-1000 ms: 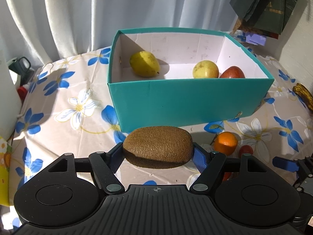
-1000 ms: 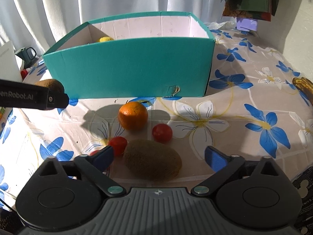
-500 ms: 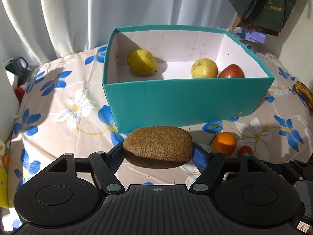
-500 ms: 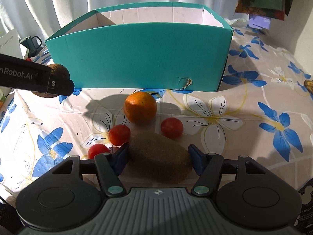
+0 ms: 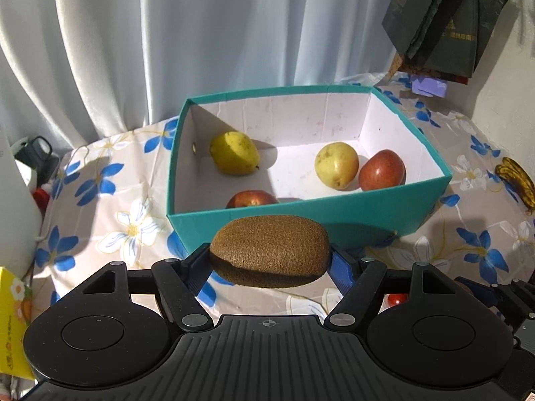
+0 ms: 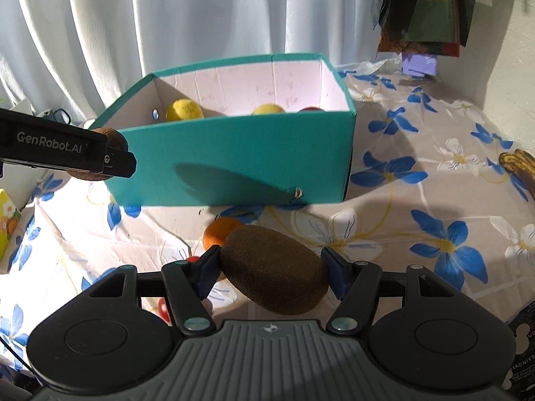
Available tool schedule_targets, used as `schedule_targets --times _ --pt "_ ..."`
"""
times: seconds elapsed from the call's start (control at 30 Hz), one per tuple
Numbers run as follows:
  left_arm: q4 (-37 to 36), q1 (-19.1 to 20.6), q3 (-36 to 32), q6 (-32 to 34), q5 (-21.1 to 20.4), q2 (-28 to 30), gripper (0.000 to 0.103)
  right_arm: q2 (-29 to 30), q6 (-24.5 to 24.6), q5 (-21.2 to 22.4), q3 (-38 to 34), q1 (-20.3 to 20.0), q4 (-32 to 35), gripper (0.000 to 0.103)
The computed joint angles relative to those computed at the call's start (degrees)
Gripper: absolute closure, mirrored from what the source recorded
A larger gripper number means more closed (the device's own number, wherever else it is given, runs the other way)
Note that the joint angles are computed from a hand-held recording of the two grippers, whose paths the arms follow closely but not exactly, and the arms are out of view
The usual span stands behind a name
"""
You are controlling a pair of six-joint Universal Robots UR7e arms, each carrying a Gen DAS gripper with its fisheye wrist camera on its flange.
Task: Organize fruits
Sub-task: 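Grasp the second brown kiwi with the right tool while the left tool lifts its kiwi, then carry the kiwi into the teal box and open the left tool while the right tool carries its kiwi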
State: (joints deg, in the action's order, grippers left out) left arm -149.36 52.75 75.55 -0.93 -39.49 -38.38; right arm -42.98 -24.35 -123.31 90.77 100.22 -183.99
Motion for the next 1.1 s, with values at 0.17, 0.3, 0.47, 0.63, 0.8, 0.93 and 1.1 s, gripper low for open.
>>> schedule_targets --times 0.17,0.3,0.47,0.63,0.8,0.93,1.1 --pt "-1.1 -0.6 -1.6 1.41 0.89 0.78 0.026 -0.27 -0.77 0.88 0.18 0.14 -2.58 0.038" --pt "-0.65 -0.71 -2.76 1.53 1.41 1.25 0.026 -0.39 -1.14 1.51 0.27 0.21 -3.66 0.038" --pt "-0.81 -0.68 -3.87 1.63 1.87 1.64 0.026 -0.29 -1.45 2.17 0.08 0.19 -4.48 0.038" --pt "-1.66 -0.58 -4.99 2.41 2.67 2.09 0.026 0.04 -1.9 2.78 -0.31 0.15 -5.33 0.038" --pt "-1.6 -0.36 -6.66 2.85 3.42 2.89 0.026 0.31 -2.03 3.21 -0.35 0.08 -6.71 0.038" --pt "-1.39 -0.03 -8.31 3.26 3.41 3.78 0.026 0.47 -1.93 3.21 -0.53 0.09 -6.86 0.038" --pt "-0.41 0.49 -10.75 3.72 3.22 5.17 0.026 0.67 -1.91 2.87 -0.74 0.14 -7.26 0.038"
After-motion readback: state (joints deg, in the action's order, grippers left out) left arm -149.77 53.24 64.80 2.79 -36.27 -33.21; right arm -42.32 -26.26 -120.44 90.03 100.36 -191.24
